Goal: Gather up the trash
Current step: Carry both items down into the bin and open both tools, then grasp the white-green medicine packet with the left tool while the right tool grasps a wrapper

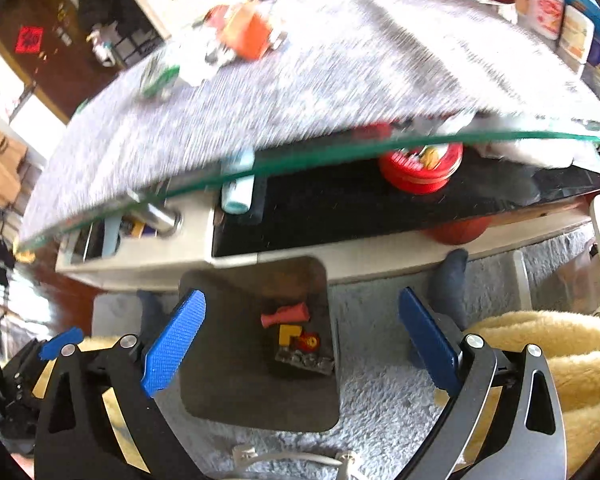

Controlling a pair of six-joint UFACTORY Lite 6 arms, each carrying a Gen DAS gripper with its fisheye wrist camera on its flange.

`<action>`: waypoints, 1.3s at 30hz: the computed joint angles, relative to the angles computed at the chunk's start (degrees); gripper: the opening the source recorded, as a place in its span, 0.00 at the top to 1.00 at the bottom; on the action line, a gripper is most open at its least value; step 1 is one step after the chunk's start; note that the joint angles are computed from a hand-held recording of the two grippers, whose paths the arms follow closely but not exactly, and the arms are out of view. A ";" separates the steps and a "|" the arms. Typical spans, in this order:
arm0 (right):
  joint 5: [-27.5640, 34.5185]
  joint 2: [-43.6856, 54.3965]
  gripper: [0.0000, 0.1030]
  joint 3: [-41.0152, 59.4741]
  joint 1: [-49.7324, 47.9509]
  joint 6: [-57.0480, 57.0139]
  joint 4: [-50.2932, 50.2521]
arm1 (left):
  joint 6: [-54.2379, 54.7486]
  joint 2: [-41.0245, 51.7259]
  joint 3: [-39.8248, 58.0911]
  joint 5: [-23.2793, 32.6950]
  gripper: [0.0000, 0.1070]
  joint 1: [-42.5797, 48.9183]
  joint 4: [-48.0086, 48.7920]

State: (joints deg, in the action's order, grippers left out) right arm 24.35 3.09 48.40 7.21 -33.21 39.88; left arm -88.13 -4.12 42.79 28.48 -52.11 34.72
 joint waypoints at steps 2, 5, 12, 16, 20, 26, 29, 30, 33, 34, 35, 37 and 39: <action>0.88 0.04 0.05 2.07 -1.17 0.71 -0.93 | 1.86 -0.79 1.39 1.78 0.11 0.67 -0.30; 2.34 1.08 0.05 6.23 -2.36 1.15 -1.63 | 5.05 -0.67 4.12 3.89 0.11 2.02 -0.70; 4.17 7.52 0.05 18.22 -1.28 4.37 -4.35 | 14.33 3.76 12.89 6.28 0.11 8.09 -2.76; 3.93 12.01 0.05 25.06 -0.09 5.95 -5.18 | 20.30 7.89 18.39 6.25 0.11 12.34 -5.03; 3.06 19.01 0.13 33.53 -0.06 8.55 -7.13 | 25.71 11.86 23.51 5.42 0.11 15.54 -7.55; 7.35 30.30 0.43 48.91 -1.15 12.02 -10.13 | 32.62 19.86 34.20 4.07 0.11 18.90 -11.28; 9.11 34.51 0.52 55.15 -0.71 13.41 -12.19 | 35.49 24.59 40.82 4.40 0.11 19.53 -12.82; 9.80 35.95 0.55 57.26 -0.58 13.76 -12.78 | 36.43 26.16 43.04 4.54 0.11 19.65 -13.42; 11.61 39.74 0.57 62.33 -0.26 14.35 -14.01 | 39.72 32.53 51.72 6.01 0.11 19.90 -15.82; 11.73 40.28 0.57 62.73 -0.21 14.12 -13.99 | 40.58 35.33 55.33 7.02 0.11 19.89 -16.36; 12.24 41.22 0.58 63.93 -0.16 14.15 -14.20 | 40.78 37.13 57.61 7.67 0.12 19.83 -16.40; 13.23 43.00 0.58 66.12 -0.23 14.21 -14.34 | 41.17 41.59 63.32 9.31 0.12 19.77 -16.37; 14.44 44.49 0.58 67.95 -0.43 13.68 -13.75 | 41.34 44.77 67.41 10.51 0.13 19.84 -16.55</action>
State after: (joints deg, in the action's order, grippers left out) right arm 38.79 47.58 116.35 6.78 -19.52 26.12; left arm -46.78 40.65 110.20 38.99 -32.27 18.17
